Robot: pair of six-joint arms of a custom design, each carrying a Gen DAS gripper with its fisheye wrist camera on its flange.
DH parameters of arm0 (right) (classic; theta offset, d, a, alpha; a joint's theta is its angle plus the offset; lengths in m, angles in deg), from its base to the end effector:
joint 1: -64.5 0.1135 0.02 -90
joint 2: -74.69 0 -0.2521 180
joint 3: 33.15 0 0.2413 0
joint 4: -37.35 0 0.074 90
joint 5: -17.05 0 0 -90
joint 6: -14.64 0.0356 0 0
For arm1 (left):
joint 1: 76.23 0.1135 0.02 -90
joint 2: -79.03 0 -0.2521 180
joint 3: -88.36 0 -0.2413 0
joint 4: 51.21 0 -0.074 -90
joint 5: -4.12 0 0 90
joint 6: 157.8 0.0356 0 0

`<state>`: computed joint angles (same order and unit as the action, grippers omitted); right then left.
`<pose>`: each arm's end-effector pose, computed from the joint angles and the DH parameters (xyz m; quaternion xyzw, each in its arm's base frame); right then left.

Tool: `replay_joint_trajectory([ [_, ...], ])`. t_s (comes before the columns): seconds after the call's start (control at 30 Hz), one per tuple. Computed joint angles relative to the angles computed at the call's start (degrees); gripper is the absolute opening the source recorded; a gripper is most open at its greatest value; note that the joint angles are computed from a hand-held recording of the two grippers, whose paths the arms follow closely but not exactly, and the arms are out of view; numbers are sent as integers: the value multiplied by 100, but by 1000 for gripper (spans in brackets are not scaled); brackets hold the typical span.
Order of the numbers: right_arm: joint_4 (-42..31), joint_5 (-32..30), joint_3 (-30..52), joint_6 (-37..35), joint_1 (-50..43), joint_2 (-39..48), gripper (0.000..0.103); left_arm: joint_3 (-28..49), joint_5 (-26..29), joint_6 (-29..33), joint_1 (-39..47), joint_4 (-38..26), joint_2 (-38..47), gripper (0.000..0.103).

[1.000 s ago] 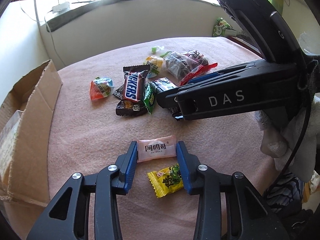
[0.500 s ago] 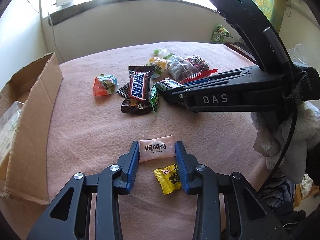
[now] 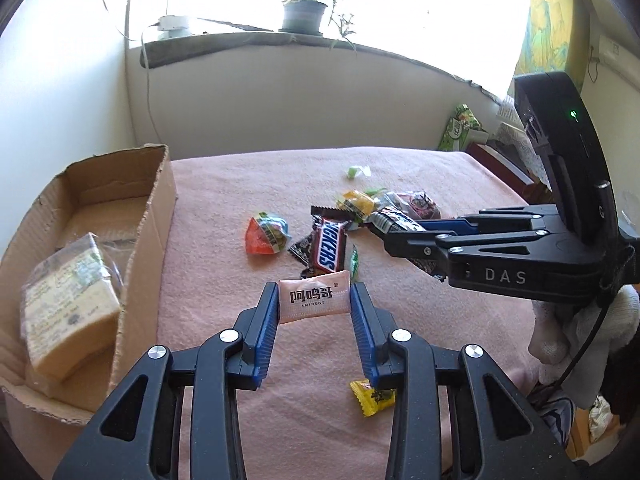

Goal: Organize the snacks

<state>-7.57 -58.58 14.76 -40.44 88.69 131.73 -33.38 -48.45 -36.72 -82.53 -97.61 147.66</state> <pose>0.1722 0.0677 0.1989 0.1267 0.9360 0.0475 0.3250 0.2178 -0.0458 0.2193 0.3777 0.8303 -0.2422 0.3305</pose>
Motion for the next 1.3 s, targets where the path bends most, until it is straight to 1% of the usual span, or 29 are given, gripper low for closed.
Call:
replay_joint_trajectory([
  [0.1,-38,24,261,-82,53,69,30,296,171,-121,301,2,115,34],
  [0.27,136,-20,754,-252,118,534,30,800,361,-254,820,37,359,34],
  [0.37,310,-63,1037,-347,152,904,30,1081,268,-419,967,275,612,34],
  [0.43,439,-124,1254,-407,165,1195,30,1362,267,-491,1103,308,884,34],
  [0.63,676,-410,2020,-563,131,2029,30,1778,74,-786,1316,574,1442,34],
  [0.77,714,-382,2672,-724,162,2713,30,1855,-205,-835,1347,822,1647,34],
  [0.83,698,-292,2987,-809,209,3044,30,1971,-256,-799,1385,782,1785,34],
  [0.93,629,-162,3438,-943,263,3505,30,1943,-582,-870,1359,1084,1828,34],
  [1.03,578,-150,3873,-1051,286,3959,30,2098,-562,-824,1428,1011,1987,34],
  [1.13,549,-170,4231,-1110,300,4343,30,2143,-710,-827,1426,1064,2123,34],
  [1.23,522,-213,4394,-1144,280,4537,30,2163,-748,-778,1457,1081,2188,35],
  [1.3,511,-220,4482,-1157,281,4640,30,2070,-811,-770,1458,1186,2093,37],
])
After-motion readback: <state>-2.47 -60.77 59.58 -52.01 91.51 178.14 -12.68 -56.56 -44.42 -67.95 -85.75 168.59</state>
